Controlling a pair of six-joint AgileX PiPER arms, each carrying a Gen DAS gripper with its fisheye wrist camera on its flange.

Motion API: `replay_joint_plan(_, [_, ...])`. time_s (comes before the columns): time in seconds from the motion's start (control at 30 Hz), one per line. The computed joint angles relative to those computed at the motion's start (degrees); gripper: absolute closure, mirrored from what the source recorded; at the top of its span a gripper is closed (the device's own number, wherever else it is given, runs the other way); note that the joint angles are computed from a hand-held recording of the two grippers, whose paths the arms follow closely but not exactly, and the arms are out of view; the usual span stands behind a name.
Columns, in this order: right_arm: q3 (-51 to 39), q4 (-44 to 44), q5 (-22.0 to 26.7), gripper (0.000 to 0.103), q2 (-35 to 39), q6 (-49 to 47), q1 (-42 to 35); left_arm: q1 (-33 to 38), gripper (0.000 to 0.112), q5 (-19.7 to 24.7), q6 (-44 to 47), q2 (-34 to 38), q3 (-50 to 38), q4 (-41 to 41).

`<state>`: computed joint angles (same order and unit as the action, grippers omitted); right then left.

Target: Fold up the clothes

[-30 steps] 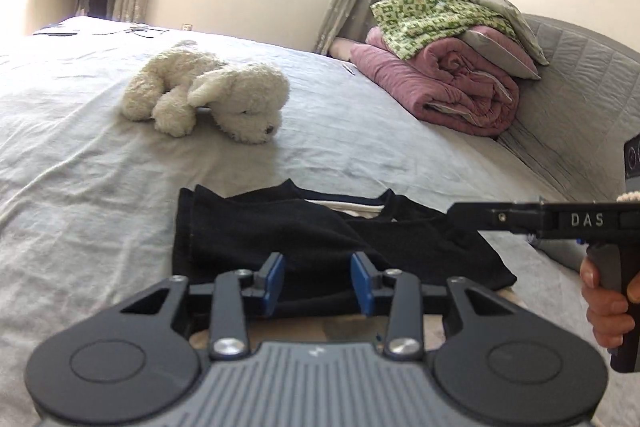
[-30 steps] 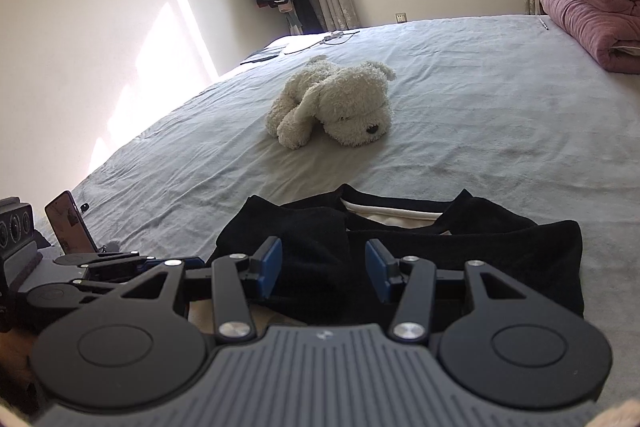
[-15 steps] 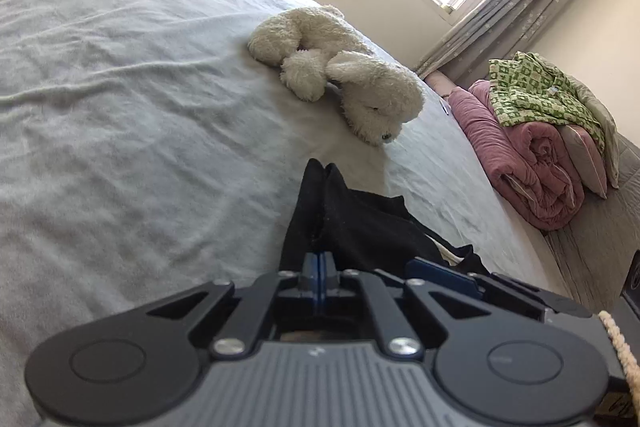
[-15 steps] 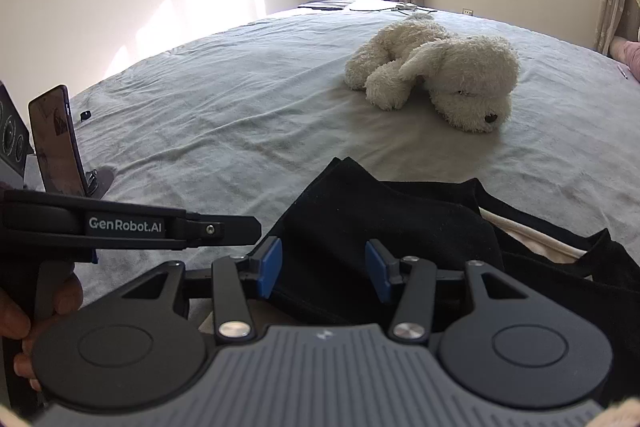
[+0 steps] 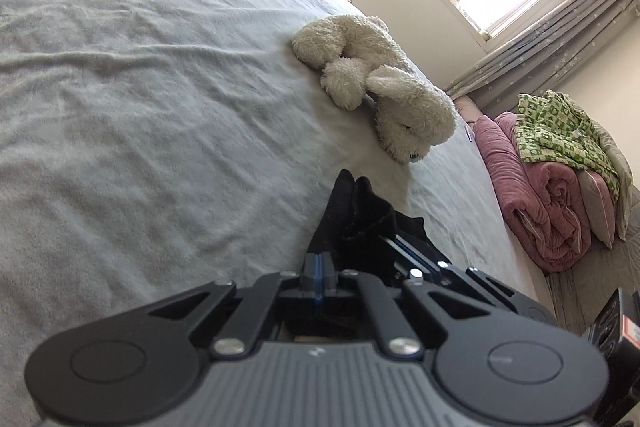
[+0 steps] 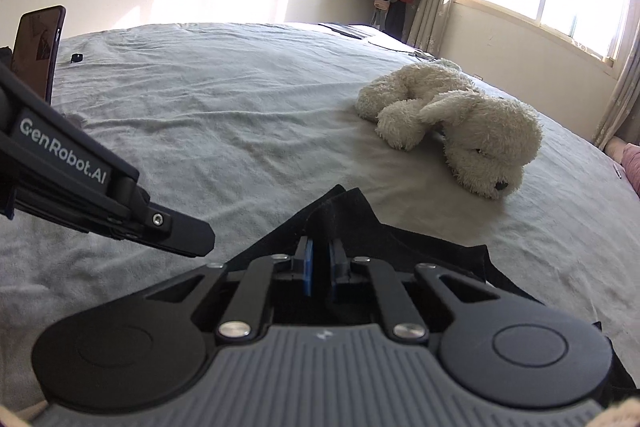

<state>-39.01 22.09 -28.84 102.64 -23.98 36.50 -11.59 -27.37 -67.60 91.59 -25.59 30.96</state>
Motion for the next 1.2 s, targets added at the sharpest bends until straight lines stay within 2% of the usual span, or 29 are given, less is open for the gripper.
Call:
replay_joint_plan(0.1, [3.3, -4.3, -1.6, 0.099, -5.1, 7.8, -3.4, -1.7, 0.112, 1.7, 1.7, 0.5, -0.9, -1.4])
replay_joint_plan(0.33, [9.5, -14.3, 2.2, 0.1, -19.5, 20.5, -14.8, -6.9, 0.112, 5.5, 12.7, 0.7, -2.1, -11.2])
replay_joint_plan(0.47, [12.1, -18.3, 3.4, 0.1, -24.8, 25.5, -21.8, -8.6, 0.112, 7.1, 18.5, 0.9, -2.6, -16.4])
replay_joint_plan(0.6, [15.1, -30.2, 2.6, 0.1, -27.7, 38.6, -31.3, -9.7, 0.112, 9.0, 23.1, 0.9, -3.0, -20.3])
replay_joint_plan(0.73, [19.4, -42.1, -2.0, 0.1, -27.3, 52.5, -42.7, -10.3, 0.112, 9.7, 25.5, 1.2, -3.3, -22.5])
replay_joint_plan(0.87, [24.7, -51.3, -10.2, 0.1, -24.0, 63.2, -53.0, -11.0, 0.112, 10.1, 27.8, 1.4, -3.5, -24.7])
replay_joint_plan(0.97, [28.2, -54.1, -16.3, 0.1, -19.4, 66.1, -58.2, -11.2, 0.112, 10.7, 29.2, 1.3, -3.6, -25.6])
replay_joint_plan(1.03, [29.9, -53.5, -18.5, 0.1, -16.6, 65.6, -59.6, -11.1, 0.112, 11.0, 28.8, 1.5, -3.8, -24.9])
replay_joint_plan(1.17, [32.9, -56.4, -19.0, 0.098, -15.6, 66.6, -63.7, -10.3, 0.111, 11.9, 25.3, 1.7, -4.2, -20.7])
replay_joint_plan(1.2, [33.6, -56.7, -19.2, 0.092, -16.1, 66.8, -64.6, -10.1, 0.111, 12.1, 24.1, 1.6, -4.2, -19.5])
